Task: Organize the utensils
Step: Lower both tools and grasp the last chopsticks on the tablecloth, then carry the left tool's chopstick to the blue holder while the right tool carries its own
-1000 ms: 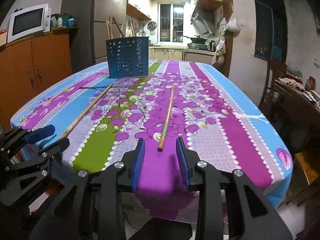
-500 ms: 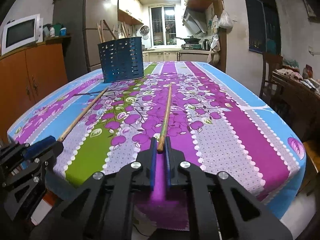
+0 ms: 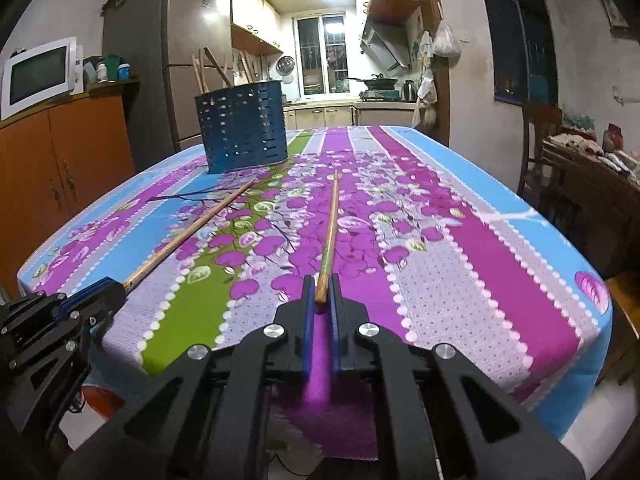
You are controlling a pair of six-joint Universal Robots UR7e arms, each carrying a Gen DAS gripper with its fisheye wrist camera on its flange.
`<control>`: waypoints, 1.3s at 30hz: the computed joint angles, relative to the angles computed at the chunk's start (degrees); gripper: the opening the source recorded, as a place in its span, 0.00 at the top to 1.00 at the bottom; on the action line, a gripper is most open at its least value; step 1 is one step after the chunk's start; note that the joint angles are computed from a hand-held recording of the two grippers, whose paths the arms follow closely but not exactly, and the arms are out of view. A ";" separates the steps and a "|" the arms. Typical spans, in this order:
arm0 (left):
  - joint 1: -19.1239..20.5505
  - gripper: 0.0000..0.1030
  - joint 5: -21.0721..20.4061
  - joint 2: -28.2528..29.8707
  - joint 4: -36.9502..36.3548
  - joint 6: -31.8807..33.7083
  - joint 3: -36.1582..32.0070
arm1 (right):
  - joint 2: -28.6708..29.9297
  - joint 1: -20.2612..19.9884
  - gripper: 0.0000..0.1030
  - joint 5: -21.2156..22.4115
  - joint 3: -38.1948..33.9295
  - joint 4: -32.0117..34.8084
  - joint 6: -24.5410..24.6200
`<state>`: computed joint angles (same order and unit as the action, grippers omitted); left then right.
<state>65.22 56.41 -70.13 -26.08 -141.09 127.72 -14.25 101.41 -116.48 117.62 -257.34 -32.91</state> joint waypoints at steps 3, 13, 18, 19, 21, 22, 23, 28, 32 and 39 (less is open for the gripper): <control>-0.51 0.93 0.52 -1.95 -0.28 0.03 0.93 | 0.01 1.64 0.95 -0.81 -0.40 -0.41 -2.22; -3.47 0.93 -0.79 -9.87 3.31 -1.20 1.60 | -4.27 7.31 0.95 -0.28 0.33 1.38 -6.16; -4.26 0.93 -0.83 -11.89 11.44 -4.88 -1.68 | -7.79 8.44 0.95 0.95 1.38 3.73 -4.88; -4.51 0.93 -0.77 -12.27 12.86 -5.52 -2.13 | -8.63 8.80 0.95 1.23 1.51 4.20 -4.94; -4.86 0.93 -0.40 -12.94 16.12 -7.39 -3.44 | -9.77 9.47 0.95 1.58 1.51 5.13 -5.17; -5.04 0.93 -0.11 -13.27 18.27 -8.57 -4.44 | -10.42 10.07 0.95 1.62 1.30 5.56 -5.89; -5.00 0.93 0.08 -13.25 19.62 -9.05 -5.18 | -10.67 10.33 0.95 1.71 1.17 5.70 -6.44; -6.55 0.93 0.34 -14.31 27.68 -12.40 -9.67 | -13.20 11.87 0.95 2.77 0.09 9.65 -7.82; -7.54 0.93 0.94 -14.55 32.24 -13.73 -13.26 | -15.43 12.28 0.95 3.74 -0.77 13.86 -6.91; -7.44 0.93 3.71 -10.15 46.44 -18.48 -24.68 | -19.86 13.03 0.95 3.64 -3.31 25.04 -2.88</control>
